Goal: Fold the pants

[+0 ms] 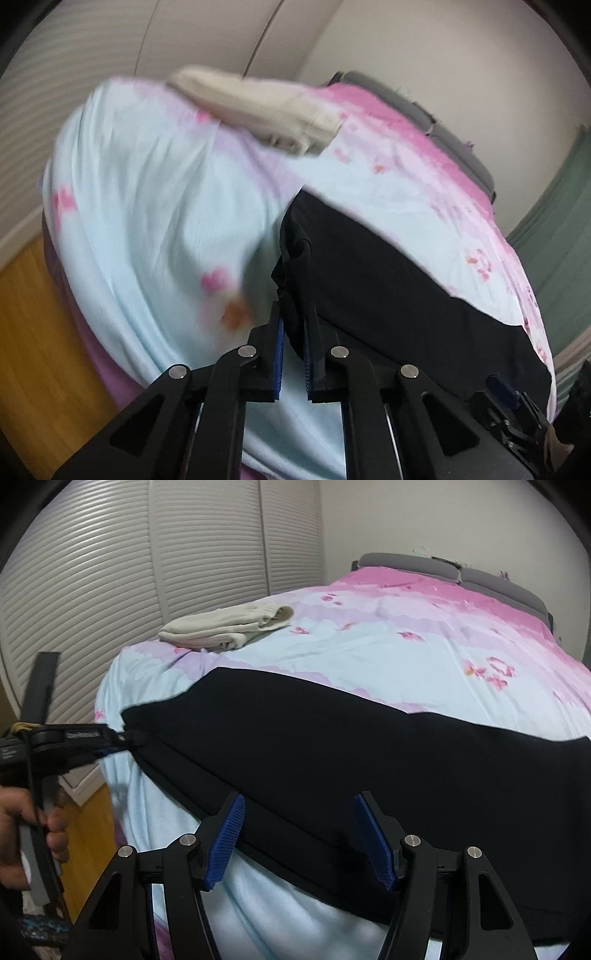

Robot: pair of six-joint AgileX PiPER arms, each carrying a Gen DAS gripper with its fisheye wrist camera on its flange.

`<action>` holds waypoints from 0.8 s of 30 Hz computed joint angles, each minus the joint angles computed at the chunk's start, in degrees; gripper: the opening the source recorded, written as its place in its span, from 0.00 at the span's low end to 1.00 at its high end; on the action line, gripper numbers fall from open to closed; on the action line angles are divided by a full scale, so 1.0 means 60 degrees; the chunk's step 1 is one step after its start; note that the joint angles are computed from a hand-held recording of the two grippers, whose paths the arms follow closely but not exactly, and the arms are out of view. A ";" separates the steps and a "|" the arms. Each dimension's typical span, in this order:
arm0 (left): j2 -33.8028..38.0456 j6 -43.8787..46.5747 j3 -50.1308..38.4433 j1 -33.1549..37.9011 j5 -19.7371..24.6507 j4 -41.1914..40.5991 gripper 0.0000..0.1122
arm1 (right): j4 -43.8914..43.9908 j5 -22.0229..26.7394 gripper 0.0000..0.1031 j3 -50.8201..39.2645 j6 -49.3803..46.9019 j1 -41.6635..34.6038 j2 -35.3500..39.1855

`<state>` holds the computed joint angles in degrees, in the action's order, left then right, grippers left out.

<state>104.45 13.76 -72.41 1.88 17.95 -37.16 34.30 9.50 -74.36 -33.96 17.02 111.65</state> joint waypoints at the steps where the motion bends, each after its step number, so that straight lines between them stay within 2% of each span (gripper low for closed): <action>1: -0.0128 -0.0085 -0.0042 0.0004 -0.0012 0.0200 0.09 | 0.0057 -0.0019 0.61 0.0040 -0.0032 -0.0032 -0.0048; 4: -0.0041 -0.0246 -0.0338 0.0179 0.0098 0.0378 0.09 | 0.0261 -0.0020 0.61 0.0053 -0.0194 -0.0078 -0.0127; 9: 0.1108 -0.0222 -0.0706 0.0511 0.0252 0.0364 0.10 | -0.0187 0.0316 0.61 -0.0455 0.0458 -0.0005 0.0166; 12: 0.1082 -0.0525 -0.0344 0.0250 -0.0259 0.1003 0.10 | -0.0373 0.0565 0.61 -0.0762 0.0599 0.0055 0.0346; 14: 0.0996 -0.0625 -0.0320 0.0196 -0.0317 0.1120 0.10 | -0.0472 0.0754 0.61 -0.0997 0.0589 0.0040 0.0481; 15: 0.0938 -0.0813 -0.0312 0.0195 -0.0309 0.1207 0.13 | -0.0598 0.0877 0.61 -0.1165 0.0669 0.0019 0.0568; 17: 0.0892 -0.0935 -0.0335 0.0192 -0.0214 0.1252 0.24 | -0.0873 0.1271 0.61 -0.1681 0.0820 -0.0044 0.0802; 18: 0.0841 -0.0628 -0.0256 0.0218 -0.0242 0.0883 0.37 | -0.1048 0.1537 0.63 -0.2057 0.0918 -0.0077 0.0961; 19: 0.0778 -0.0433 -0.0138 0.0210 -0.0326 0.0575 0.49 | -0.1175 0.1752 0.68 -0.2390 0.0985 -0.0093 0.1097; 21: 0.0754 -0.0579 -0.0078 0.0151 -0.0379 0.0567 0.54 | -0.1411 0.2292 0.76 -0.3300 0.0988 -0.0108 0.1468; 24: 0.0866 -0.1156 -0.0202 0.0061 -0.0257 0.0992 0.54 | -0.1802 0.3428 0.77 -0.5362 0.0818 -0.0063 0.2356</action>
<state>109.64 6.82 -73.62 2.25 16.41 -31.21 23.49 30.06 -106.53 -29.06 16.64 125.79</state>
